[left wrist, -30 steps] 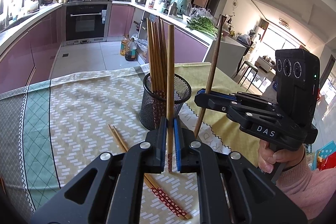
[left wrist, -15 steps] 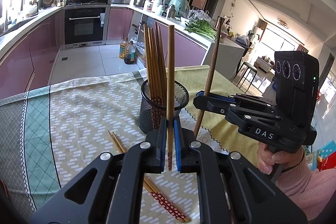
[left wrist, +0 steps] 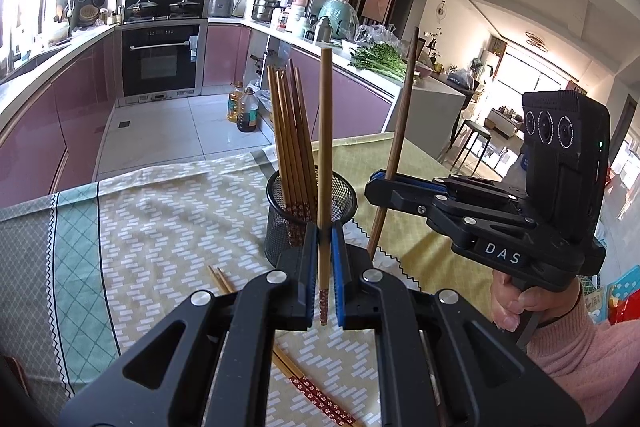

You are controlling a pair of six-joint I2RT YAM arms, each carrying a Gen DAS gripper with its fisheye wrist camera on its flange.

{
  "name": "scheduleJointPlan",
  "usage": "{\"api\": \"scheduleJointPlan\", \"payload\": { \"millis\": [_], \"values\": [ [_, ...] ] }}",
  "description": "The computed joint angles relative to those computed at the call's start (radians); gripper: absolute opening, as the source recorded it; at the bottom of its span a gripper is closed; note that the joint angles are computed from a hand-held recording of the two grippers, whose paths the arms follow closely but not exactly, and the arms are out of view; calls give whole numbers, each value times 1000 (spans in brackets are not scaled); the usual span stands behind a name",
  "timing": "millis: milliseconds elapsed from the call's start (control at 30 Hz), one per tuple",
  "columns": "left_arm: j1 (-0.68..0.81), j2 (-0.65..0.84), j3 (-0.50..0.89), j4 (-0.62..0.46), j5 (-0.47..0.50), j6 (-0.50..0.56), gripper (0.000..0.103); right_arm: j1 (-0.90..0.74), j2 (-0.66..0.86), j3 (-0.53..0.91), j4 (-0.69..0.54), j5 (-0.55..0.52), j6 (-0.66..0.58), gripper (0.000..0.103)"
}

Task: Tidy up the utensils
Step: 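Carry the left gripper's upright chopstick over the cup while the right gripper follows with its own, then lower the left gripper's chopstick toward the cup opening while the right gripper lowers its own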

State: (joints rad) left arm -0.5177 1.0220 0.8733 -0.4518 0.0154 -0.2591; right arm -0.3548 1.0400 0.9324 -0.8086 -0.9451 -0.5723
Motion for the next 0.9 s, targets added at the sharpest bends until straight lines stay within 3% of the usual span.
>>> {"api": "scheduleJointPlan", "payload": {
  "millis": [900],
  "values": [
    [-46, 24, 106, -23, -60, 32, 8, 0, -9, 42, 11, -21, 12, 6]
  ]
}}
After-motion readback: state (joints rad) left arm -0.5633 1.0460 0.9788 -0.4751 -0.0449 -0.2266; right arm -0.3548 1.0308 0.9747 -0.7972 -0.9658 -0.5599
